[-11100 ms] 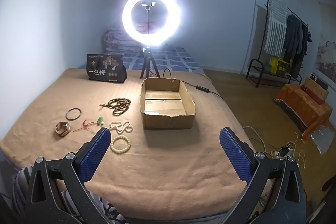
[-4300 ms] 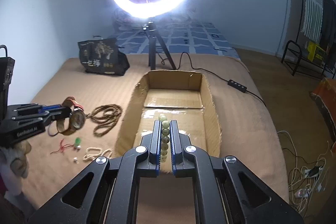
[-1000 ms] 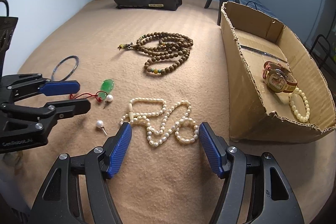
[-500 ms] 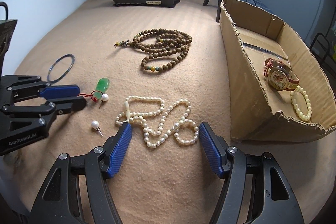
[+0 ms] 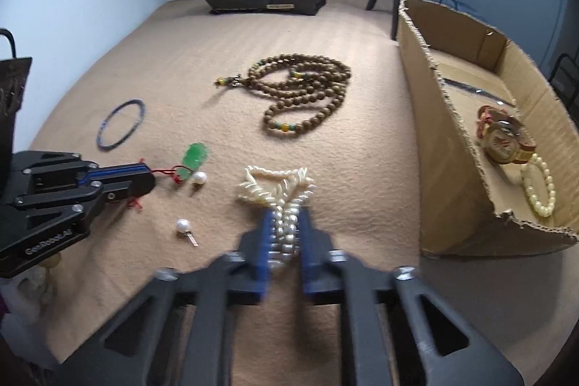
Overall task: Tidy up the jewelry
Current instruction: 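Grasp the red cord of the jade pendant with the left tool while the right tool grasps the pearl necklace, then lift the pearl necklace with the right tool while the left tool regrasps the jade pendant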
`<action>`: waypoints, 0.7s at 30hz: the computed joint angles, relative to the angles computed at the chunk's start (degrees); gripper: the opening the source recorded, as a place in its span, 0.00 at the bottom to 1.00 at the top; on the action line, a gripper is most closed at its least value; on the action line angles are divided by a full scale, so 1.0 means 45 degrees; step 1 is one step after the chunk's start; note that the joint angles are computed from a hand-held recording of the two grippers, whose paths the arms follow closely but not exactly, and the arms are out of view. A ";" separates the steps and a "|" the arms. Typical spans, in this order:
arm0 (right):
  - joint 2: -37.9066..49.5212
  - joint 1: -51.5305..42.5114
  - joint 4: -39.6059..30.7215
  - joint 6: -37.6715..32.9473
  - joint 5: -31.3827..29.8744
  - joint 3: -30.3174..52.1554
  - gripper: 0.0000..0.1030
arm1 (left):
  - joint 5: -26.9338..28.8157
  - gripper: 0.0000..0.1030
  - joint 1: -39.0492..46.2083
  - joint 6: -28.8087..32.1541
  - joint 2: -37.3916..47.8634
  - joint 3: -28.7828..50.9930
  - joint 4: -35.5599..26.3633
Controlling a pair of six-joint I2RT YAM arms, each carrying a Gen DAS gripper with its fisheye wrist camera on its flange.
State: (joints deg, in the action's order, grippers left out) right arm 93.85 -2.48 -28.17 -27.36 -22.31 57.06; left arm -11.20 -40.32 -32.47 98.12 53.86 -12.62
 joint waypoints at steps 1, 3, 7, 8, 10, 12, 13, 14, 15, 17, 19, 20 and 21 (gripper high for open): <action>-0.0031 -0.0003 0.0009 -0.0039 -0.0012 -0.0045 0.08 | -0.0048 0.00 -0.0018 -0.0041 -0.0048 0.0001 -0.0056; -0.0088 -0.0052 -0.0178 -0.0165 -0.0208 -0.0018 0.07 | -0.0369 0.00 -0.0164 -0.0072 -0.0227 -0.0013 -0.0243; -0.0481 -0.0173 -0.0687 -0.0279 -0.0587 0.0043 0.06 | -0.0714 0.00 -0.0269 -0.0133 -0.0739 -0.0098 -0.0477; -0.0679 -0.0184 -0.0774 -0.0340 -0.0636 0.0004 0.06 | -0.0763 0.00 -0.0275 -0.0173 -0.0893 -0.0132 -0.0521; -0.1096 -0.0262 -0.0973 -0.0502 -0.0785 -0.0065 0.06 | -0.0928 0.00 -0.0305 -0.0287 -0.1262 -0.0165 -0.0675; -0.1464 -0.0365 -0.1238 -0.0651 -0.0935 -0.0036 0.06 | -0.1078 0.00 -0.0333 -0.0373 -0.1588 -0.0179 -0.0835; -0.1692 -0.0411 -0.1381 -0.0696 -0.1017 -0.0017 0.06 | -0.1212 0.00 -0.0371 -0.0421 -0.1775 -0.0170 -0.0959; -0.1869 -0.0464 -0.1499 -0.0737 -0.1086 -0.0014 0.06 | -0.1290 0.00 -0.0386 -0.0438 -0.1923 -0.0170 -0.1053; -0.2091 -0.0516 -0.1653 -0.0752 -0.1171 0.0032 0.06 | -0.1380 0.00 -0.0425 -0.0456 -0.2080 -0.0151 -0.1165; -0.2425 -0.0673 -0.1930 -0.0843 -0.1331 0.0114 0.06 | -0.1593 0.00 -0.0534 -0.0494 -0.2350 -0.0093 -0.1401; -0.2718 -0.0775 -0.2208 -0.0896 -0.1446 0.0230 0.06 | -0.1826 0.00 -0.0690 -0.0555 -0.2642 -0.0012 -0.1683; -0.2925 -0.0852 -0.2364 -0.0964 -0.1508 0.0257 0.06 | -0.1926 0.00 -0.0768 -0.0602 -0.2763 0.0017 -0.1806; -0.3164 -0.0956 -0.2526 -0.1063 -0.1574 0.0255 0.06 | -0.2007 0.00 -0.0827 -0.0630 -0.2939 0.0012 -0.1909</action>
